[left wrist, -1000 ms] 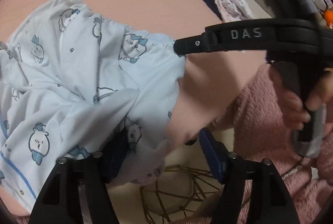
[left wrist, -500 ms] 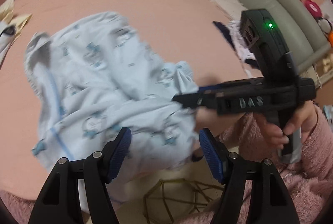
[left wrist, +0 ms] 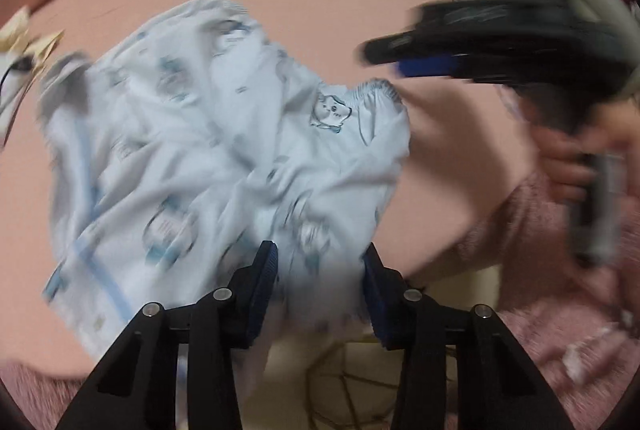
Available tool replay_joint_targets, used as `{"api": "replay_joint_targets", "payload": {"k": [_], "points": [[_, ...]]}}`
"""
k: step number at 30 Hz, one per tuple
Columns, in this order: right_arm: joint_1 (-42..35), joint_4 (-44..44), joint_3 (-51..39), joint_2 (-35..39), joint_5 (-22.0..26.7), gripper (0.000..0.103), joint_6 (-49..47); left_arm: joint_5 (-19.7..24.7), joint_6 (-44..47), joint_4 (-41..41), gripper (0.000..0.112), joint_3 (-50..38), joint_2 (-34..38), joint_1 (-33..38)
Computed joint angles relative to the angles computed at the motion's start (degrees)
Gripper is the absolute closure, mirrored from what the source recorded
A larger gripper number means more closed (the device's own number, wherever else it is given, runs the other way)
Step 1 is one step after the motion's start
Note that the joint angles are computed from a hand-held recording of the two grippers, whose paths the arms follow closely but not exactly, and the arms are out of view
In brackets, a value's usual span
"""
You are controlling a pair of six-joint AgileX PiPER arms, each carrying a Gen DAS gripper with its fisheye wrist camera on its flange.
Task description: Fold clothes
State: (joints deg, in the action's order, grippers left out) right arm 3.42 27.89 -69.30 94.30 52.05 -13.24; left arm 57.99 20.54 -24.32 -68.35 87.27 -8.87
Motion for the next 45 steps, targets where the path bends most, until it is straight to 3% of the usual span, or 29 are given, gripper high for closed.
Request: {"api": "replay_joint_targets", "payload": {"k": [3,7,9,13,16,18,20,21,24,27,29,31,33,37,38,39,41,45], "points": [[7.08,-3.88,-4.51,6.3,1.09,0.056,-0.8,1.98,-0.31,1.46,0.074,1.9,-2.07,5.31],[10.96,-9.88,-2.73,5.04,0.14,0.059,0.37,-2.23,-3.87,13.73,0.072,2.08,3.13,4.01],[11.01,-11.42,-0.94,3.35,1.57,0.06,-0.59,0.37,-1.15,11.16,0.073,-2.9,7.18,6.85],[12.7,-15.61,5.91,-3.27,2.79,0.06,1.79,-1.72,-0.86,19.02,0.073,-14.17,14.11,7.92],[13.56,-12.13,8.25,-5.3,4.32,0.055,3.63,0.2,0.49,19.79,0.072,-28.08,23.75,13.21],[14.69,-5.74,7.87,-4.82,6.47,0.055,1.07,0.68,-5.2,24.82,0.072,-37.38,31.33,11.6],[14.74,2.65,5.14,-2.63,12.0,0.056,-5.03,3.65,-9.17,26.08,0.072,-41.01,33.09,11.87],[14.83,4.53,3.48,-2.09,13.87,0.056,-6.61,4.59,-8.69,24.28,0.072,-39.39,30.86,12.36],[12.44,3.83,-0.11,-3.33,10.8,0.055,-4.91,-0.29,-2.3,17.49,0.071,-28.76,22.43,15.74],[9.29,0.56,-5.88,0.48,5.71,0.055,0.65,5.01,-0.3,6.96,0.07,-19.26,14.0,20.68],[10.28,-3.05,-12.23,6.24,3.99,0.055,5.14,8.88,2.36,-0.34,0.07,-12.93,10.67,22.99],[12.01,-3.44,-21.22,14.18,2.95,0.055,7.63,9.53,2.72,-3.39,0.065,-7.06,8.53,23.0],[12.96,-3.79,-30.04,21.48,3.49,0.046,10.43,8.84,-0.27,-3.4,0.05,1.99,2.24,20.87],[14.84,-4.81,-38.29,30.02,7.07,0.039,13.53,-0.3,-5.6,-2.28,0.045,6.77,2.69,18.34],[16.95,-8.71,-37.49,29.42,5.82,0.041,13.41,-2.61,-5.68,-1.78,0.047,7.0,2.71,17.84],[19.08,-12.74,-36.8,28.92,4.71,0.055,13.5,-4.81,-6.73,0.42,0.063,6.77,2.7,16.86],[23.17,-21.62,-35.11,27.71,3.81,0.072,14.53,-8.53,-9.31,9.4,0.079,5.27,3.56,14.19],[27.1,-34.17,-30.45,24.43,5.08,0.075,22.86,-9.18,-4.27,13.99,0.078,-0.12,8.97,15.69]]}}
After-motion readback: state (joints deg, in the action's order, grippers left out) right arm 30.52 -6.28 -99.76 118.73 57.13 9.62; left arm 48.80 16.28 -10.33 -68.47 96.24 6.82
